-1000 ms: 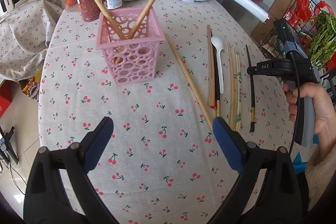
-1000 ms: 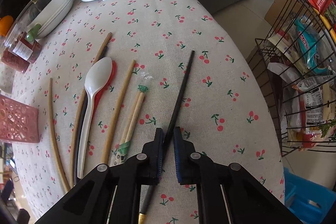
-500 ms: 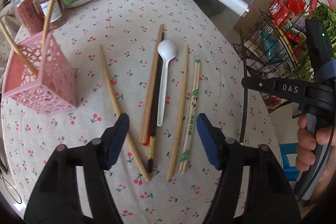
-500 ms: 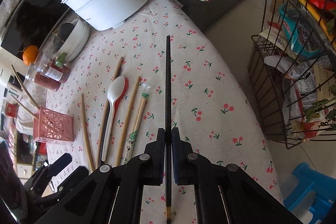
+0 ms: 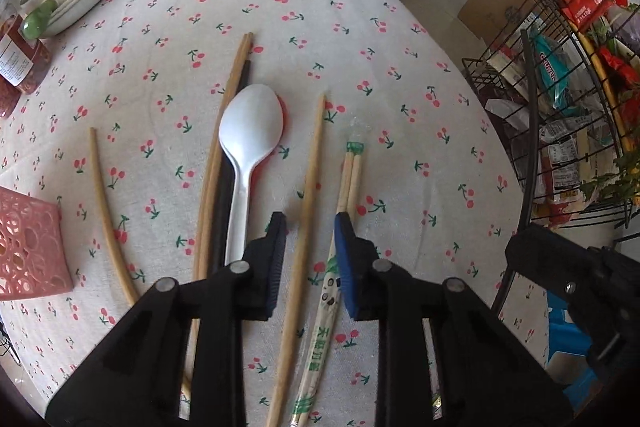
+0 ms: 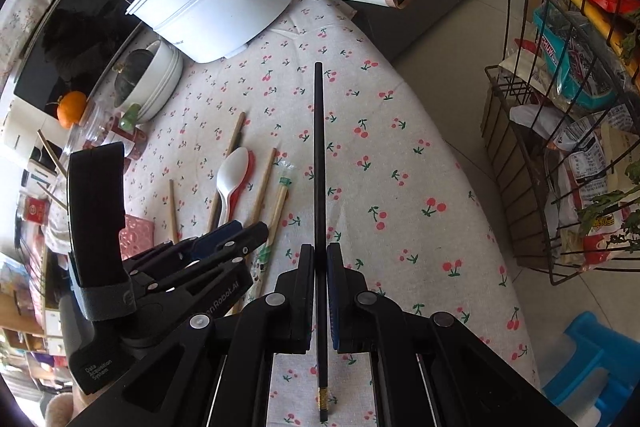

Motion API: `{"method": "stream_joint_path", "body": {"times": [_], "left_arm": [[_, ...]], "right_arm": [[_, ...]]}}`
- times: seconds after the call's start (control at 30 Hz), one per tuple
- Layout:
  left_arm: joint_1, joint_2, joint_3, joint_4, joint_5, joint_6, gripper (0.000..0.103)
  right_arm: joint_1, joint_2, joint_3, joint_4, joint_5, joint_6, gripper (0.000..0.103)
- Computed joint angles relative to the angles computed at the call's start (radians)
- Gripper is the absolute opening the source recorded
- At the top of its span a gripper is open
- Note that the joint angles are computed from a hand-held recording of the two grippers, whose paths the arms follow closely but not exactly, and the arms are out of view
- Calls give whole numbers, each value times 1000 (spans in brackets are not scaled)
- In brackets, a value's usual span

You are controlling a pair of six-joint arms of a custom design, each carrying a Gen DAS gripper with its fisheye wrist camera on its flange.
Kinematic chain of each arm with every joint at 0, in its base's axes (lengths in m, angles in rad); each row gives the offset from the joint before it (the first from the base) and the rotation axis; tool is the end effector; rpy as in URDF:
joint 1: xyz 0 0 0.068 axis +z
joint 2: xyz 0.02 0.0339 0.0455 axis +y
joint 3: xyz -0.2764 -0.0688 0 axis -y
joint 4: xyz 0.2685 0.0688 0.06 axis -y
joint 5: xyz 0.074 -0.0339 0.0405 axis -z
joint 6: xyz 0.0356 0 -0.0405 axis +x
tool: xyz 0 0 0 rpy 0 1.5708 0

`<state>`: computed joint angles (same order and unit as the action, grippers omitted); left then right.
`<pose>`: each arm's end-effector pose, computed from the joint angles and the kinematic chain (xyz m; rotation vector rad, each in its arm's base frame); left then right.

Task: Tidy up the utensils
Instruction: 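Grasp a wooden chopstick with the left tool while the right tool holds the black chopstick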

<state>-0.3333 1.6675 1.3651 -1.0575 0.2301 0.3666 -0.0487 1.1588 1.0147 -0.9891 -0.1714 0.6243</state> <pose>0.3221 -0.1201 0.2597 1.0309 2.7208 -0.3310 0.2299 -0.0051 0.2888 0.8562 2.6063 0.3991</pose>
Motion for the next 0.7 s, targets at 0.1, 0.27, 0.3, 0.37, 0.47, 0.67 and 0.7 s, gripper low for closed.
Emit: {"method": "stream_joint_path", "body": {"times": [0.1, 0.27, 0.3, 0.37, 0.47, 0.67, 0.7], "left_arm": [[11, 18, 18, -16, 10, 5, 27], [68, 28, 21, -26, 29, 57, 8], [78, 26, 19, -25, 33, 65, 8], [92, 18, 11, -21, 34, 85, 8], [94, 0, -4, -9, 7, 100, 8], [183, -78, -30, -14, 58, 163, 7], [204, -92, -28, -23, 75, 180, 7]], "right_arm": [[5, -4, 0, -2, 1, 1, 6], [17, -14, 3, -8, 6, 12, 6], [20, -16, 3, -10, 8, 13, 6], [30, -16, 7, -14, 18, 15, 6], [42, -13, 12, -17, 30, 19, 6], [78, -23, 38, -22, 63, 40, 6], [90, -26, 44, -24, 71, 45, 6]]}}
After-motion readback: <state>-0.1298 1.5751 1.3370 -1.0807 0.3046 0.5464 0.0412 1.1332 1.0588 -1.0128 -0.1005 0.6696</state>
